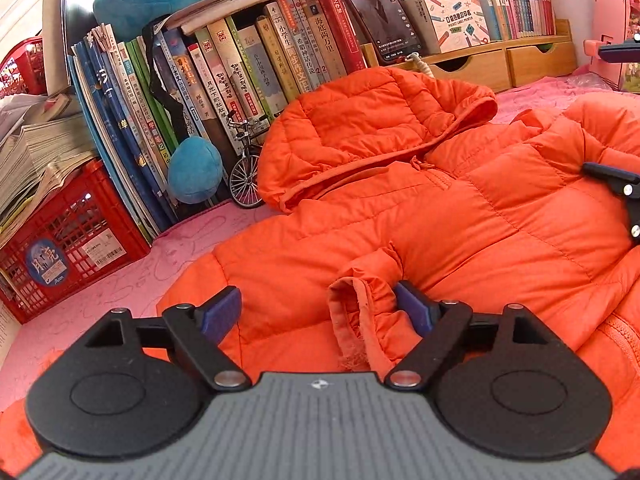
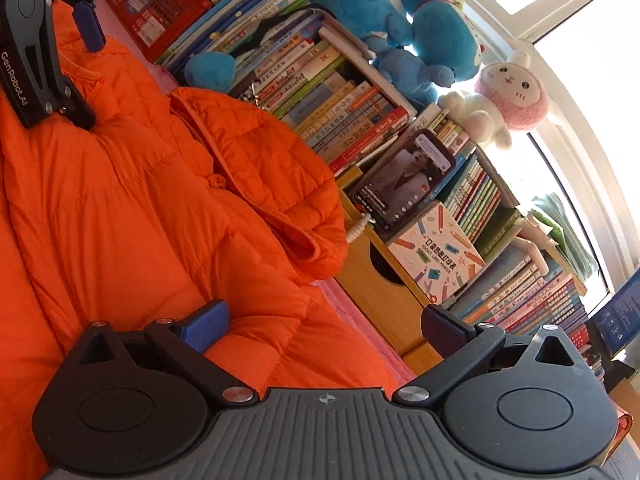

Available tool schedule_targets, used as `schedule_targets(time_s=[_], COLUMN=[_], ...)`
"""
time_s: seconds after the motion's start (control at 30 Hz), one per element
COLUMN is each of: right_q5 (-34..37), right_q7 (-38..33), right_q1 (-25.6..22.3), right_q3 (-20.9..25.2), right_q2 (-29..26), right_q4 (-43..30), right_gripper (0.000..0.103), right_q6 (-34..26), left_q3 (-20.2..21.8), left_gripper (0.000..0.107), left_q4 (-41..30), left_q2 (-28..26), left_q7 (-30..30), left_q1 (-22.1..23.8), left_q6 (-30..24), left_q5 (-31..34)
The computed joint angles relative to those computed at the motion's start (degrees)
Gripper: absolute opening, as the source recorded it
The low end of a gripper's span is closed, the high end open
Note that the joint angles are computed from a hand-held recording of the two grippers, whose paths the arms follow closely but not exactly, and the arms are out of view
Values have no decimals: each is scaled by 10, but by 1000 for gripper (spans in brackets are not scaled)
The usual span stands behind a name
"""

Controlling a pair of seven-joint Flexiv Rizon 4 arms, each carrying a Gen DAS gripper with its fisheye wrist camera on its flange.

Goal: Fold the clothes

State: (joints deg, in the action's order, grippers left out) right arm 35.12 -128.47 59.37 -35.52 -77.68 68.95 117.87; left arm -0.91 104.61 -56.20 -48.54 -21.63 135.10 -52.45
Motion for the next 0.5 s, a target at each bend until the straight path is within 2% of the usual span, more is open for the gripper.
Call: schedule_targets(time_s=[0.27, 0.37, 0.5], right_q5=[69, 101, 99], right_q7=[25, 55, 98], right_q1=[-1, 7, 10], right_q3=[-64, -97, -105], right_q2=[-23, -29, -14], right_q4=[25, 30, 49], right_gripper=[103, 103, 103], right_q6=[-10, -46, -86], left_q3=[-2, 0, 0], left_gripper=[86, 86, 86], left_q4=[2, 3, 5], left_q2=[2, 2, 4], left_q7=[-7, -9, -15], left_q1=[4, 3, 6], left_q6=[-3, -4, -7], left_q5=[5, 6, 12])
